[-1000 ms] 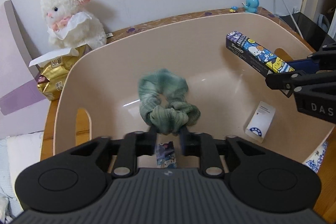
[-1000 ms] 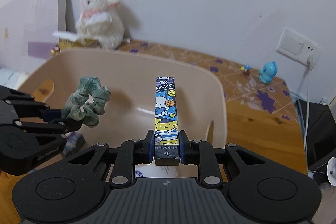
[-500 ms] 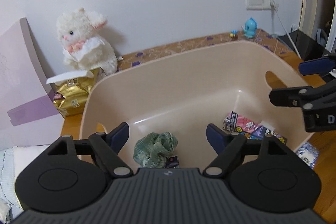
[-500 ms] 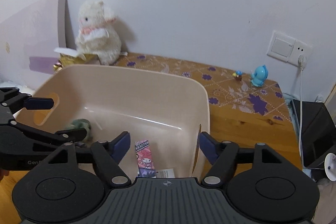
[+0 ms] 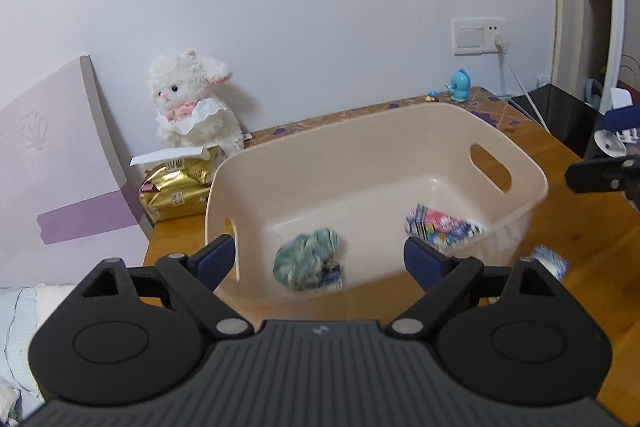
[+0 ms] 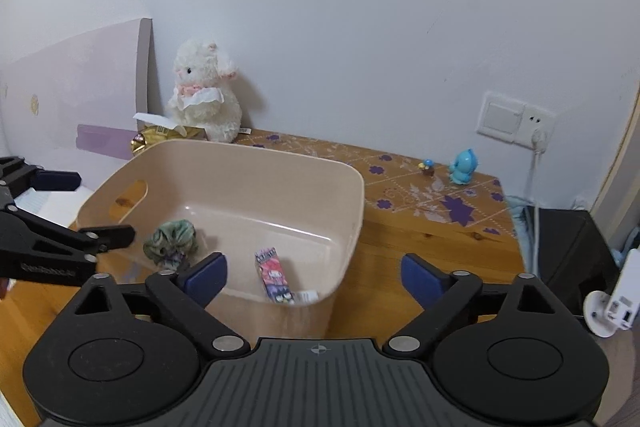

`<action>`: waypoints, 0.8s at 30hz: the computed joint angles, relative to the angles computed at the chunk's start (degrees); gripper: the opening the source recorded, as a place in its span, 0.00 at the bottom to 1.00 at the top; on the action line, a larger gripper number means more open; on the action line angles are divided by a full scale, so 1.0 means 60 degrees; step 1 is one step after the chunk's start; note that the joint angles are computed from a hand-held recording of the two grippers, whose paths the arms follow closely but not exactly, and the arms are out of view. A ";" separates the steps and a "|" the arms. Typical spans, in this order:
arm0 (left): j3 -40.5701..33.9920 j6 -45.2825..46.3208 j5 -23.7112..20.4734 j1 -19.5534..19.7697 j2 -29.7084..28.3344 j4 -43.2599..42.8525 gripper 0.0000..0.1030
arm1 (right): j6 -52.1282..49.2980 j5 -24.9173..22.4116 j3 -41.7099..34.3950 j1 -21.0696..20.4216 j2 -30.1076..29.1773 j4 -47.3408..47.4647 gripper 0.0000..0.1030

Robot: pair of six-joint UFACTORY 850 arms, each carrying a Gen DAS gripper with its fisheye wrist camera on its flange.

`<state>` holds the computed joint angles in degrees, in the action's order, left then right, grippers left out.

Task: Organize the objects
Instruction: 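Lift both items into the beige basket and release them, then grasp the blue tissue pack with the left gripper while the right grasps the blue-white box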

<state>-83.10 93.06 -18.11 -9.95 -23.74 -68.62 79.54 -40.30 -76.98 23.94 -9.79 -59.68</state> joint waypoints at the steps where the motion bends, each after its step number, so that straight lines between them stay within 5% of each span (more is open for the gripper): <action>1: 0.0199 0.0360 -0.0025 0.0061 0.0121 -0.0332 0.89 | 0.0053 -0.0049 0.0170 0.0048 0.0126 -0.0045 0.97; 24: 0.2839 0.3140 0.0052 0.0809 0.0776 -0.3424 0.89 | 0.1441 -0.0299 0.2817 0.0790 0.1154 0.0487 0.99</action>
